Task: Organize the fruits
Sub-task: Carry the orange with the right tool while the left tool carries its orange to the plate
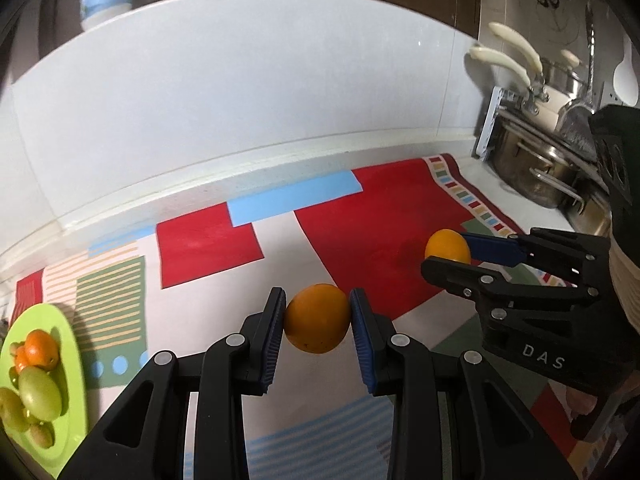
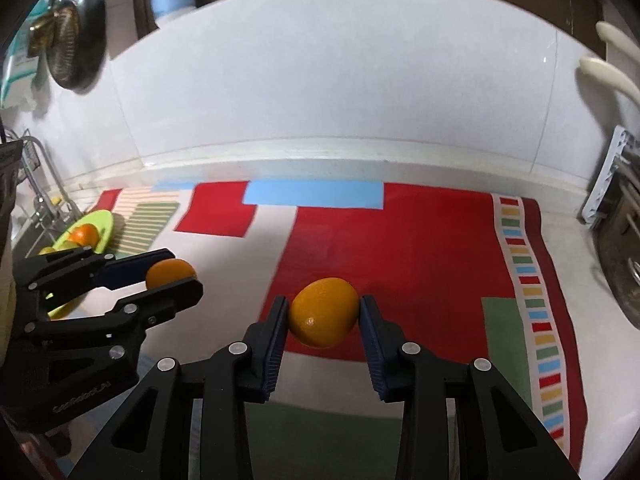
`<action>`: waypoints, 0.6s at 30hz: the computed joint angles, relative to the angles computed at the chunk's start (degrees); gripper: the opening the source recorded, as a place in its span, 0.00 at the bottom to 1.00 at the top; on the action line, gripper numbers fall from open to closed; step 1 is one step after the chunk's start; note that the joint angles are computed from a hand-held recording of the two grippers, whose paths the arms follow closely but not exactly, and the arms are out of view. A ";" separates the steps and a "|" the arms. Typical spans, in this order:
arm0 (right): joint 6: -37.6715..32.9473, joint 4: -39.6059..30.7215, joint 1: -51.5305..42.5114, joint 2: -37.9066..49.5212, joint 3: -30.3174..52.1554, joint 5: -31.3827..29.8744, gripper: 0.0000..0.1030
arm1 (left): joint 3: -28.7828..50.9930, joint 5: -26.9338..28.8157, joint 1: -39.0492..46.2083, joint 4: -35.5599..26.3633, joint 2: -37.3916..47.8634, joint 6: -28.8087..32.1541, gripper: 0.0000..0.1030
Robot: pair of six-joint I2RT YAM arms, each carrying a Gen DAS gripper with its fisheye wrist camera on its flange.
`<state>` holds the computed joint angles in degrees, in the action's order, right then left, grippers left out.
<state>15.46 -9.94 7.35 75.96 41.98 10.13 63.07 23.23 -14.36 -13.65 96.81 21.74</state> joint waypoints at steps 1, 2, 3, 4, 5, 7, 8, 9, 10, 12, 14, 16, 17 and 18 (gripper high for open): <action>0.68 -1.07 1.06 -0.99 0.33 0.92 0.36 | -0.58 0.51 0.58 -0.23 -1.00 0.02 0.32; 1.47 -2.02 2.09 -1.98 0.62 1.64 0.36 | -1.06 0.93 1.07 -0.45 -1.84 0.11 0.32; 2.22 -3.00 3.07 -2.77 1.05 2.31 0.36 | -1.66 1.25 1.54 -0.59 -2.75 0.21 0.32; 2.66 -3.44 3.77 -3.27 1.09 2.83 0.36 | -2.43 1.58 2.13 -0.66 -3.88 0.35 0.32; 3.38 -4.28 5.17 -4.21 1.17 4.00 0.36 | -3.32 2.00 2.98 -0.90 -5.35 0.50 0.32; 4.35 -5.16 7.29 -5.38 1.21 5.83 0.36 | -4.42 2.85 4.25 -1.33 -7.31 0.76 0.32; 5.18 -5.92 8.88 -6.26 1.33 7.24 0.36 | -5.07 3.26 5.05 -1.63 -8.55 0.85 0.32; 5.74 -6.11 9.87 -6.43 1.46 8.06 0.36 | -5.60 3.61 5.71 -1.85 -9.50 0.99 0.32; 6.38 -6.55 11.09 -6.98 1.57 8.98 0.36 | -6.08 4.16 6.56 -2.21 -10.57 1.19 0.32; 7.84 -7.63 13.60 -7.94 1.98 10.89 0.36 | -7.23 5.37 8.61 -3.02 -12.95 1.59 0.32; 9.19 -8.70 16.18 -8.62 2.56 12.80 0.36 | -8.00 6.37 10.38 -3.82 -14.67 2.12 0.32; 10.30 -9.93 19.13 -8.93 3.36 15.41 0.36 | -8.91 7.36 12.31 -4.41 -16.46 2.72 0.32; 10.88 -10.56 20.67 -8.98 3.84 16.69 0.36 | -9.36 7.95 13.68 -4.96 -17.60 3.14 0.32; 11.49 -11.10 22.21 -9.04 4.30 17.82 0.36 | -9.46 8.60 14.67 -5.48 -18.14 3.56 0.32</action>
<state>26.95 -21.05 29.56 66.93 46.28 27.96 53.61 31.83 0.31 -19.12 78.67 25.30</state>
